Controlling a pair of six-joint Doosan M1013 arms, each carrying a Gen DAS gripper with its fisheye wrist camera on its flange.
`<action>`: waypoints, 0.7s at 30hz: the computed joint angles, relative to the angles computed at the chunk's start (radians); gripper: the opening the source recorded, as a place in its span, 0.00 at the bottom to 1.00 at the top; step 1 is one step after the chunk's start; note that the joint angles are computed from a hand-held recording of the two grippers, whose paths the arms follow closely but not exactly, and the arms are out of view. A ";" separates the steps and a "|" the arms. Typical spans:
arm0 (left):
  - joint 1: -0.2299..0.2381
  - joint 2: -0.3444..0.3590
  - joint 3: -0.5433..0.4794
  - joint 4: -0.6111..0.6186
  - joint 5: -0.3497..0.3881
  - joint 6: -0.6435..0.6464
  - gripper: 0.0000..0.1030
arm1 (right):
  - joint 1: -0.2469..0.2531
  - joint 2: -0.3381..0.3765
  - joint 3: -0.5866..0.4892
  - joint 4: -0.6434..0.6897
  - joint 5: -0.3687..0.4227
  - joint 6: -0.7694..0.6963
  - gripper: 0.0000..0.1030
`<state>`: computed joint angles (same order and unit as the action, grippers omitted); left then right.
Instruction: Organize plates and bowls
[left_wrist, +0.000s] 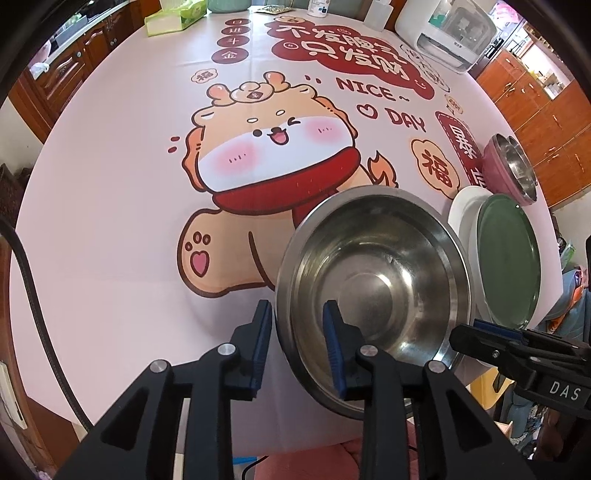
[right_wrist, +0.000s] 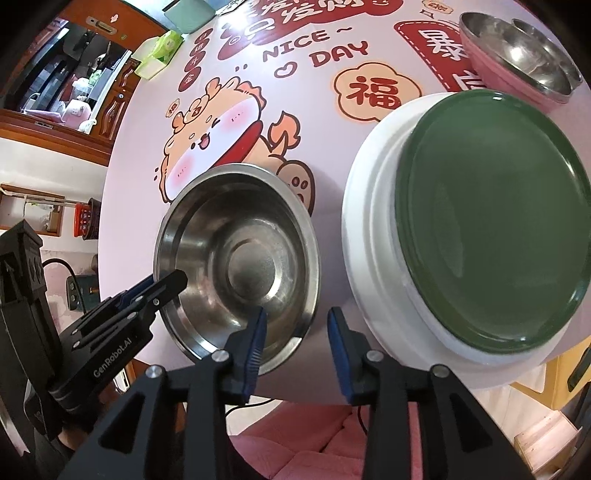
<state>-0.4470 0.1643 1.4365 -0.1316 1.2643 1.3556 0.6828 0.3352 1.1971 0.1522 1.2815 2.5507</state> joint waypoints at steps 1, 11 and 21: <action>-0.001 -0.002 0.000 0.005 -0.003 -0.001 0.28 | 0.002 -0.001 -0.002 -0.007 0.003 0.002 0.33; -0.007 -0.030 -0.012 -0.007 -0.073 0.013 0.39 | 0.016 -0.044 0.021 -0.066 -0.079 -0.038 0.33; -0.059 -0.054 -0.051 0.068 -0.120 -0.081 0.49 | -0.007 -0.114 0.085 -0.141 -0.190 -0.074 0.33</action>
<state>-0.5063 0.1102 1.3860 -0.0632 1.1440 1.2750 0.6756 0.2216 1.2823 0.0116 1.0918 2.4764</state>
